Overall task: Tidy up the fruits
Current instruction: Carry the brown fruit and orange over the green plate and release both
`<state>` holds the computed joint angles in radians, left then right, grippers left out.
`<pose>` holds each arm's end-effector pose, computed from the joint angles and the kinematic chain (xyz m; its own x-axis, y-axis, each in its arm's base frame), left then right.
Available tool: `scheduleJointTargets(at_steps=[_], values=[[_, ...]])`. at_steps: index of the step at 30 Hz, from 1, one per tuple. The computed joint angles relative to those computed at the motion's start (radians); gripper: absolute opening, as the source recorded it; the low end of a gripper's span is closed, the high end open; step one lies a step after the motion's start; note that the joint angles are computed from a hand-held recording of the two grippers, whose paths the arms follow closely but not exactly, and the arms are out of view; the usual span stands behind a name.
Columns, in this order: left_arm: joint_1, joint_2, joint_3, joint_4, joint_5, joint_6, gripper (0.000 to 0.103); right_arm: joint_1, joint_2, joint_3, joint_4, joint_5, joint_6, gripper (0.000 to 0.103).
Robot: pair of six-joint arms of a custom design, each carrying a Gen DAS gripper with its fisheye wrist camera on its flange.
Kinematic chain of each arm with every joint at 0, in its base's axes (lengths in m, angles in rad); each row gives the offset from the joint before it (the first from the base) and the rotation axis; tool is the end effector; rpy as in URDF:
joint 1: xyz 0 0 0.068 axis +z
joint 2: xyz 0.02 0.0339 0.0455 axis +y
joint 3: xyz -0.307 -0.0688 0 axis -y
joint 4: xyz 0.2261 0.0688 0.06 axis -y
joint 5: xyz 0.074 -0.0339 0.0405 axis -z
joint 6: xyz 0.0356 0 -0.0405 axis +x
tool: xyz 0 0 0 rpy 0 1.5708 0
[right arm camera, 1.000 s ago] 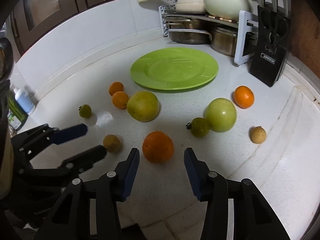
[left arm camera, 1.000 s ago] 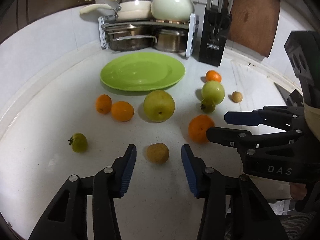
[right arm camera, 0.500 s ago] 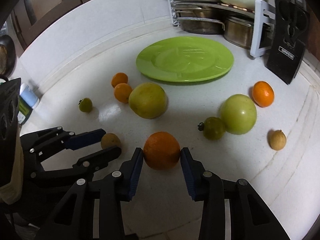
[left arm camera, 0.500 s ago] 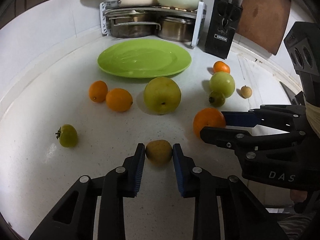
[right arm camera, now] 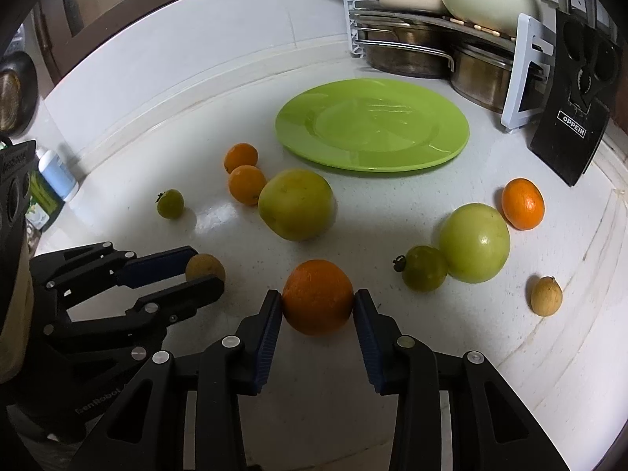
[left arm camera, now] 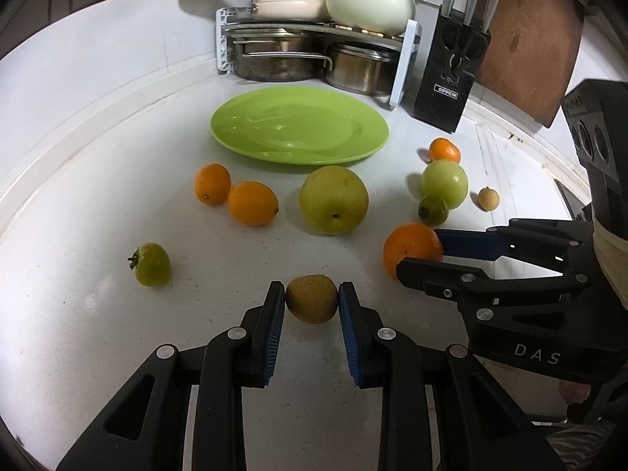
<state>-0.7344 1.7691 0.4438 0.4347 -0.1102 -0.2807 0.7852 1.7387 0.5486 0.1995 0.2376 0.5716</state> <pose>0.1974 -0.1730 0.1247 -0.7248 0.2834 -0.6280 0.4308 0.8977 -0.0921 0.1973 0.1853 0.1377 -0.8198 -0.0761 -0.5675 -0.1811 0.9747 0.1310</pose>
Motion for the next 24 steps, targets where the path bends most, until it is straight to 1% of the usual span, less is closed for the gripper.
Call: scheduleJointTargets(at_steps=[6, 14, 19, 24], values=[[-0.006, -0.043, -0.004, -0.026, -0.017, -0.012, 0.028, 0.008, -0.023, -0.007, -0.008, 0.01, 0.006, 0.039], [-0.036, -0.132, 0.014, -0.086, -0.068, -0.016, 0.028, 0.03, -0.116, -0.011, -0.06, 0.08, 0.017, 0.039], [-0.053, -0.197, 0.056, -0.135, -0.1, 0.006, 0.028, 0.02, -0.189, -0.001, -0.099, 0.116, -0.005, 0.039], [-0.052, -0.211, 0.119, -0.164, -0.118, 0.037, 0.028, -0.006, -0.236, 0.019, -0.112, 0.139, -0.04, 0.039]])
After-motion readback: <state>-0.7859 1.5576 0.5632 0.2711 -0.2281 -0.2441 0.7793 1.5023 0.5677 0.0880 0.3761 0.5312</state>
